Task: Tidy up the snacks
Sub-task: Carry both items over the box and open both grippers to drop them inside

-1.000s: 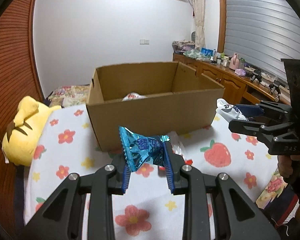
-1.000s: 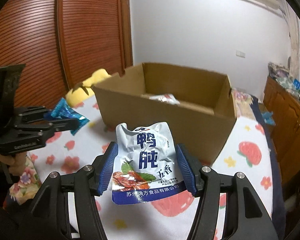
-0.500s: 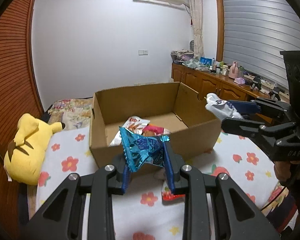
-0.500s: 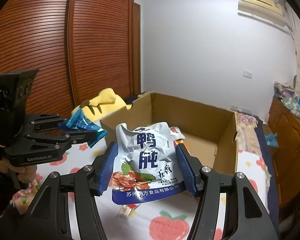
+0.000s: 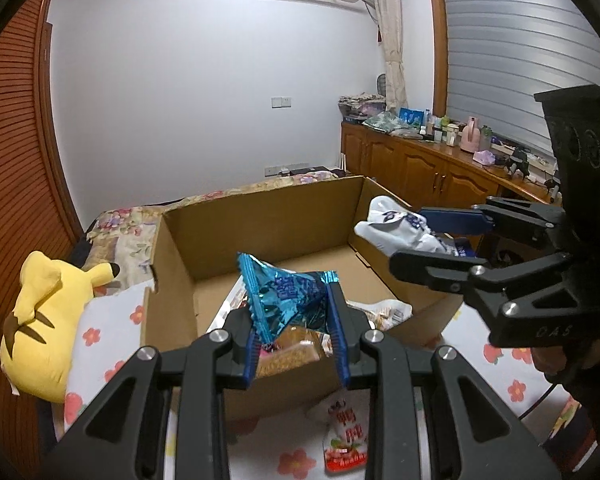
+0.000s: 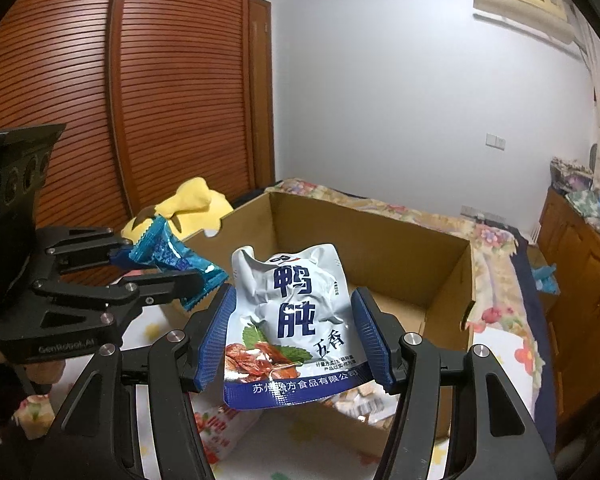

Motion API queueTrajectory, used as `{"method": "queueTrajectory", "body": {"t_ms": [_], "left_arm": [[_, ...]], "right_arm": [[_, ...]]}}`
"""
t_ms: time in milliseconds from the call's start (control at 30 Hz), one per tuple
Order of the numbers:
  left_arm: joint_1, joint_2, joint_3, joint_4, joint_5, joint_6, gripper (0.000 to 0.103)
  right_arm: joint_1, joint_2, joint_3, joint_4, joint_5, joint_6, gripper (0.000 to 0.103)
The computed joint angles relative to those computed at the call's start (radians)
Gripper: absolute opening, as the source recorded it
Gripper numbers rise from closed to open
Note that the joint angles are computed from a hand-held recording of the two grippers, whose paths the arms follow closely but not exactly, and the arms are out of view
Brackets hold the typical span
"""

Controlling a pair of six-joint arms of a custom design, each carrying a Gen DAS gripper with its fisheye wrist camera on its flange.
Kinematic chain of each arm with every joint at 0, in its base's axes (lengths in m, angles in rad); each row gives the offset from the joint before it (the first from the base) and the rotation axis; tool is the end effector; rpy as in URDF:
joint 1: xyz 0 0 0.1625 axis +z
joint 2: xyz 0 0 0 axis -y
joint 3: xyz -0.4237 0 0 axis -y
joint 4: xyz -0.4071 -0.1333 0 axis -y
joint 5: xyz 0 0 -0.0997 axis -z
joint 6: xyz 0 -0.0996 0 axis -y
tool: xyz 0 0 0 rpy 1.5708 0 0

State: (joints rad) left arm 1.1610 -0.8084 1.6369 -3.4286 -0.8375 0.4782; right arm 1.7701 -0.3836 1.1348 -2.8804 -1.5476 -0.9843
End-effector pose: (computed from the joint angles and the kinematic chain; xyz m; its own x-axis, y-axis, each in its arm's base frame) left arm -0.0886 -0.7058 0.2162 -0.7134 0.0133 -0.7006 0.6011 0.5256 -0.6021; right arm 0.2968 -0.7845 0.0116 -0.4011 -0.8086 0.4304 -0.9071 0.2852 -0.3096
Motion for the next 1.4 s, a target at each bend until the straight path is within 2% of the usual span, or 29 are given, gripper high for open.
{"method": "queueTrajectory", "body": {"t_ms": [300, 500, 900, 1200, 1400], "left_arm": [[0.026, 0.057, -0.099, 0.062, 0.014, -0.018, 0.030], [0.041, 0.061, -0.109, 0.071, 0.001, -0.033, 0.034], [0.043, 0.057, -0.094, 0.058, 0.009, -0.027, 0.035], [0.039, 0.053, -0.075, 0.040, 0.016, -0.022, 0.036], [0.034, 0.038, -0.047, 0.026, 0.012, -0.021, 0.037]], "right_arm": [[-0.007, 0.062, -0.115, 0.068, -0.046, 0.022, 0.061], [-0.016, 0.078, -0.171, 0.146, -0.047, 0.060, 0.061], [-0.014, 0.099, -0.223, 0.204, -0.059, 0.096, 0.062], [-0.017, 0.122, -0.258, 0.180, -0.077, 0.122, 0.069], [-0.019, 0.110, -0.239, 0.162, -0.081, 0.143, 0.069]]}}
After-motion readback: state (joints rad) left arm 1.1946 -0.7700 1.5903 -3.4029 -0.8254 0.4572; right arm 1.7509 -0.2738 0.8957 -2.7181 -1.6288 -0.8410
